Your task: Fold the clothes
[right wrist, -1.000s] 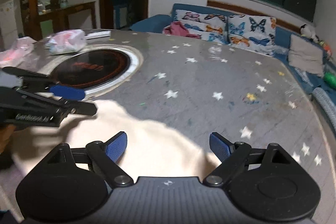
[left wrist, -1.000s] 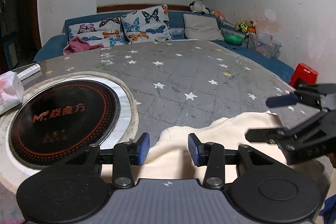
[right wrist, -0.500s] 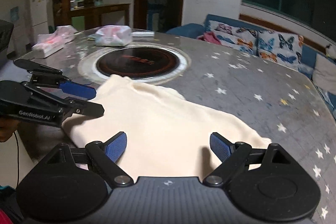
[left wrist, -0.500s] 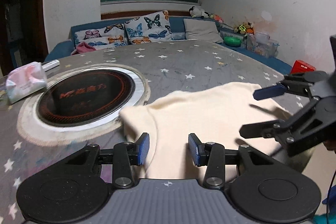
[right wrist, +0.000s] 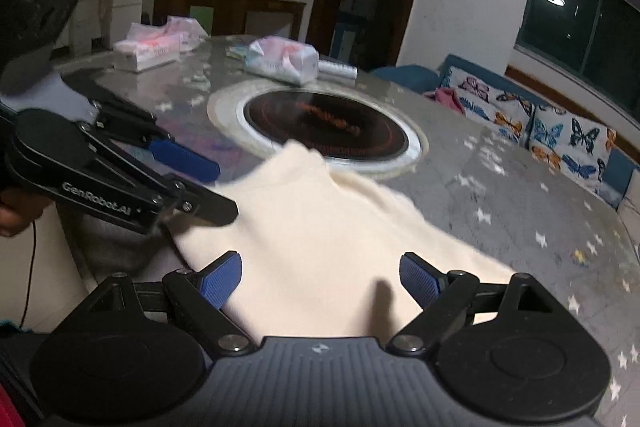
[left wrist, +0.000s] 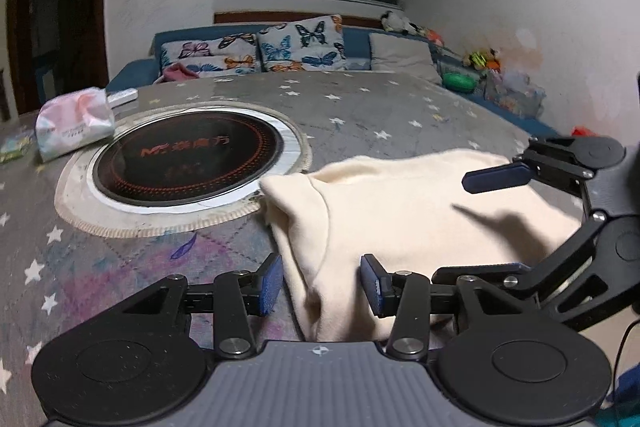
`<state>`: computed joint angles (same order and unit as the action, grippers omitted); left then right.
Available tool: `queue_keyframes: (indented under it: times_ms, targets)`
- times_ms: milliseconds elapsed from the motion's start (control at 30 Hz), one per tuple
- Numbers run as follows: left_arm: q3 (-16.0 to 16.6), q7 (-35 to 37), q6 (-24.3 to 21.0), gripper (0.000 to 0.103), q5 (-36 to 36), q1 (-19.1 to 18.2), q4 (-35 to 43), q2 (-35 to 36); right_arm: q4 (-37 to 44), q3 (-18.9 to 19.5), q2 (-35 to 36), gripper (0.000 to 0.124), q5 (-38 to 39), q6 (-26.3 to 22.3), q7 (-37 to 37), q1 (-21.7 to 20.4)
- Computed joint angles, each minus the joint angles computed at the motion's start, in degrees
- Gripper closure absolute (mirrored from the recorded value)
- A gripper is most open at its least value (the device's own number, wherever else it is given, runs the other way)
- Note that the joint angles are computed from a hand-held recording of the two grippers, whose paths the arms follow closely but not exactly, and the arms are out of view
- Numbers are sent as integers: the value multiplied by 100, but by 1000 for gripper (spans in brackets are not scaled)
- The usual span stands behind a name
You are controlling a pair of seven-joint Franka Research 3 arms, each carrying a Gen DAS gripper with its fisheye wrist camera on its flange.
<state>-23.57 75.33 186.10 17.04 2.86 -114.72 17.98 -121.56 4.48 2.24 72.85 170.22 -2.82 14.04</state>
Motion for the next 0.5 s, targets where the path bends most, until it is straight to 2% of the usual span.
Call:
queue_keyframes:
  times_ms: [67, 133, 267, 367, 467, 500]
  targets:
    - [75, -115, -12, 57, -78, -45, 6, 1, 61, 3, 45, 36, -42, -73, 34, 3]
    - [493, -278, -71, 55, -88, -410, 18, -22, 128, 10, 118, 36, -206, -168, 205, 0]
    - [603, -314, 49, 55, -15, -471, -85, -70, 137, 33, 217, 38, -810, -344, 735, -18]
    - [479, -364, 78, 55, -17, -313, -116, -116, 165, 69, 148, 39, -762, -439, 619, -60]
    - [798, -582, 54, 57, -72, -537, -86, -167, 221, 66, 86, 39, -757, -612, 578, -53]
    - [812, -652, 30, 57, -109, -523, -71, -175, 234, 60, 69, 40, -789, -688, 568, -47]
